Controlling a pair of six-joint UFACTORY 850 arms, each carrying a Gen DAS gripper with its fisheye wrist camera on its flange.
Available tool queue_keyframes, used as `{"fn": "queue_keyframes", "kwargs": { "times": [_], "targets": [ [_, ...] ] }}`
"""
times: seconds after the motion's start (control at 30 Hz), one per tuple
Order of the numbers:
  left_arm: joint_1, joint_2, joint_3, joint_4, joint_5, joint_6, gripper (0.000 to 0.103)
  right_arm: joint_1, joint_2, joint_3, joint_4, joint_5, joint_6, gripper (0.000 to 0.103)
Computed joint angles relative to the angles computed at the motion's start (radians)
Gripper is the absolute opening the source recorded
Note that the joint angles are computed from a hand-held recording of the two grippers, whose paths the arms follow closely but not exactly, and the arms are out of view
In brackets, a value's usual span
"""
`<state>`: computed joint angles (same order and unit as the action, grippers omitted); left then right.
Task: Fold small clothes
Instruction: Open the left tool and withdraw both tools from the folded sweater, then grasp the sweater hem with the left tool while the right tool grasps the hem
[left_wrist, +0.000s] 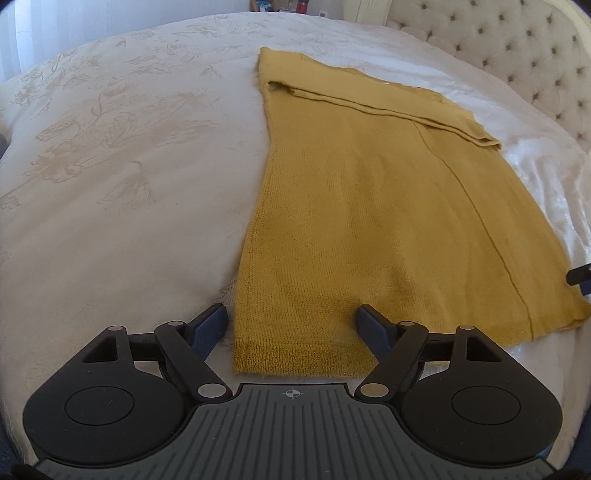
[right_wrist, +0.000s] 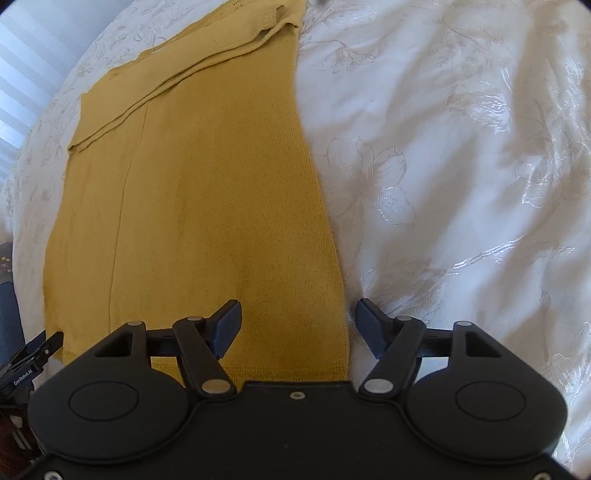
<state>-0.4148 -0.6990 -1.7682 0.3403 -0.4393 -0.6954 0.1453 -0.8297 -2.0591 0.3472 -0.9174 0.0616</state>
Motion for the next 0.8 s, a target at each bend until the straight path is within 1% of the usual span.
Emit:
{"fn": "queue_keyframes", "kwargs": {
  "times": [0.2,0.23,0.27,0.3,0.33,0.37,0.4,0.47,0.57,0.67,0.8],
  "targets": [
    [0.004,-0.023,-0.027,-0.048,0.008,0.088,0.081,0.002,-0.026,-0.038,-0.004,-0.039,0.006,0.073],
    [0.004,-0.02,-0.021,-0.052,0.017,0.096,0.08,0.005,-0.049,-0.072,-0.004,-0.056,0.012,0.073],
    [0.005,-0.014,-0.009,-0.055,0.032,0.102,0.075,0.005,-0.052,-0.076,0.0,-0.06,0.01,0.074],
    [0.006,-0.007,0.003,-0.066,0.047,0.114,0.067,0.004,-0.055,-0.078,0.006,-0.062,0.007,0.075],
    [0.009,0.001,0.016,-0.097,0.064,0.146,0.063,0.004,-0.067,-0.098,0.008,-0.071,0.009,0.075],
    [0.012,0.01,0.03,-0.127,0.08,0.176,0.055,0.005,-0.066,-0.097,0.009,-0.073,0.011,0.075],
    [0.014,0.015,0.038,-0.15,0.088,0.196,0.049,0.005,-0.067,-0.098,0.011,-0.073,0.011,0.075],
    [0.019,0.024,0.05,-0.205,0.102,0.24,0.043,0.005,-0.068,-0.098,0.015,-0.074,0.012,0.075],
    [0.019,0.026,0.05,-0.209,0.099,0.221,0.041,-0.002,-0.071,-0.1,0.027,-0.079,0.004,0.076],
    [0.018,0.025,0.045,-0.195,0.091,0.196,0.043,-0.009,-0.069,-0.095,0.04,-0.08,-0.005,0.076],
    [0.03,0.041,0.067,-0.199,0.11,0.154,0.043,-0.023,-0.073,-0.095,0.07,-0.088,-0.018,0.076]
  ]
}}
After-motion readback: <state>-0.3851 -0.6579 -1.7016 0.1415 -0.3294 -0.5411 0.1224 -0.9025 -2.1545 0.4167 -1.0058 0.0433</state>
